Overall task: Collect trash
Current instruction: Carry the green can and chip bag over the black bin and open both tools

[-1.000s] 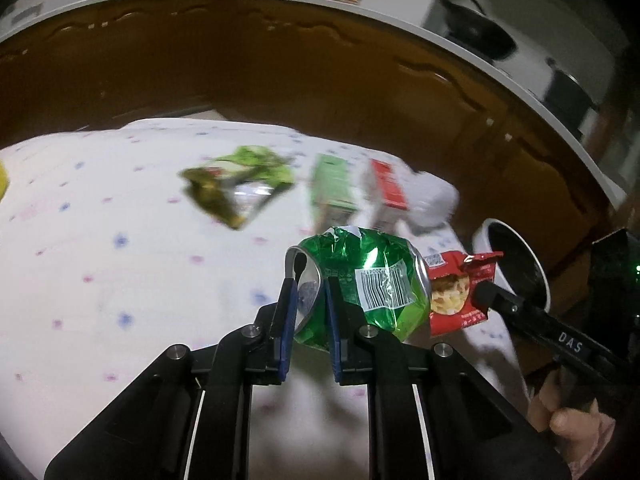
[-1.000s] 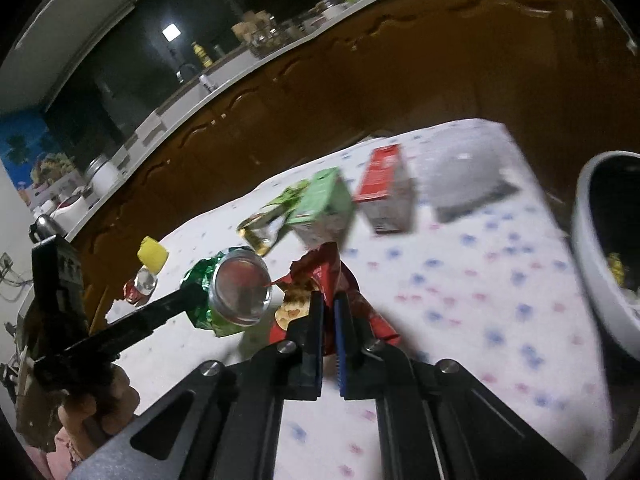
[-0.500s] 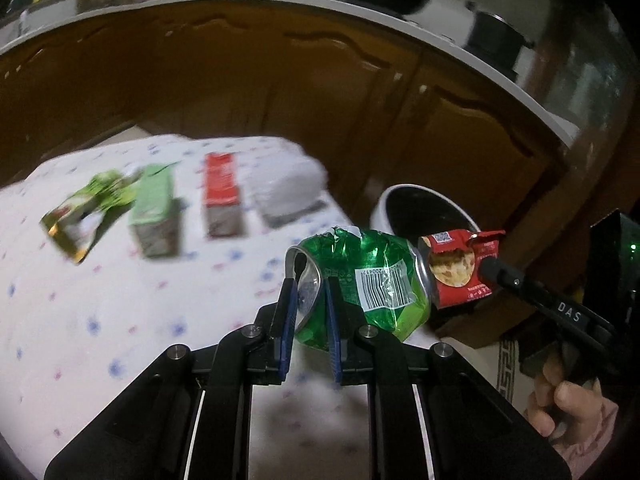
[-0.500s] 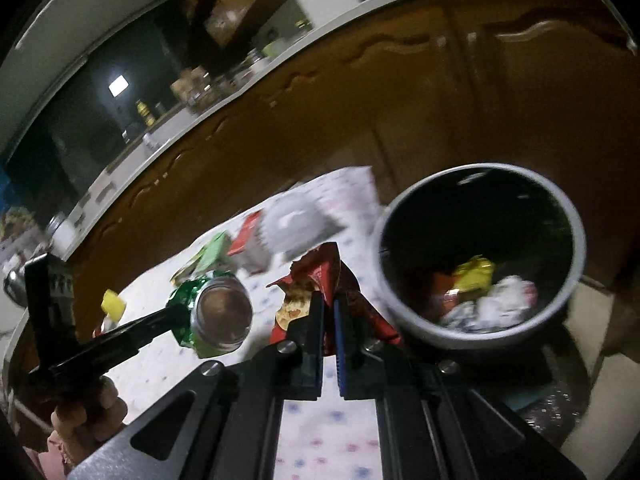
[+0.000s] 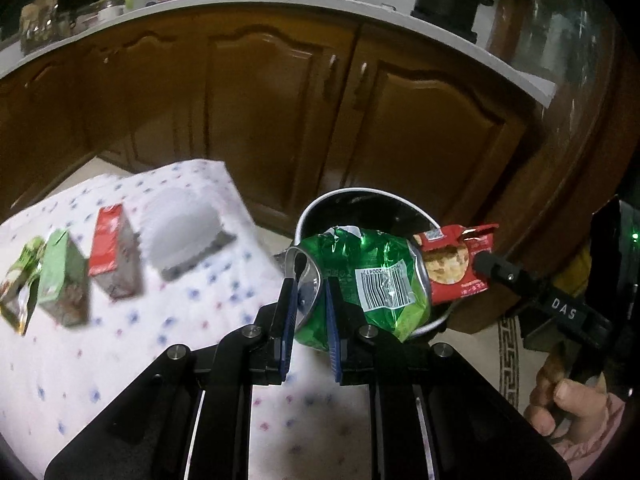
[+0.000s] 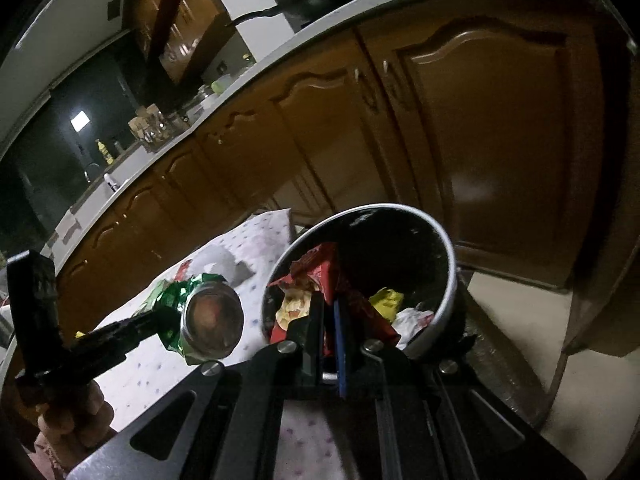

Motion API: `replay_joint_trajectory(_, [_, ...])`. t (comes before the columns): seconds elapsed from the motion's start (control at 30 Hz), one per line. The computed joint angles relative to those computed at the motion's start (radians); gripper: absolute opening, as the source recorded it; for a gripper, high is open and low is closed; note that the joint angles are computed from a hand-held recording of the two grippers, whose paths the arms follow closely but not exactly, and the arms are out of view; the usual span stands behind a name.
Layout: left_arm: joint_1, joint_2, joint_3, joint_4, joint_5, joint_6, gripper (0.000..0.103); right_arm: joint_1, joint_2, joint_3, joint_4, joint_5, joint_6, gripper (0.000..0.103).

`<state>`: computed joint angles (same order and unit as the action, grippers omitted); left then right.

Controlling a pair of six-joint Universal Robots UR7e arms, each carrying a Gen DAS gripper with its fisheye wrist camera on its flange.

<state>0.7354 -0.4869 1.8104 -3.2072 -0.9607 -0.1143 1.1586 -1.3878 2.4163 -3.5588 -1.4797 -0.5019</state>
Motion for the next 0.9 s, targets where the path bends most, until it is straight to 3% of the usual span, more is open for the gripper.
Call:
replay_joint_trajectory(0.33, [0.010, 0.086, -0.159, 0.144, 0.004, -0.004, 0.013, -0.006, 0.023, -0.066, 0.050, -0.048, -0.003, 0.004])
replay_joint_trajectory(0.8, [0.029, 0.145, -0.242, 0.224, -0.022, 0.009, 0.014, -0.003, 0.074, -0.135, 0.097, -0.124, -0.021, 0.009])
replay_joint_trajectory(0.83, [0.032, 0.143, -0.240, 0.224, -0.033, 0.007, 0.017, -0.001, 0.078, -0.137, 0.094, -0.131, -0.022, 0.010])
replay_joint_trajectory(0.9, [0.038, 0.138, -0.236, 0.218, -0.049, -0.003, 0.036, -0.004, 0.076, -0.138, 0.100, -0.126, -0.019, 0.013])
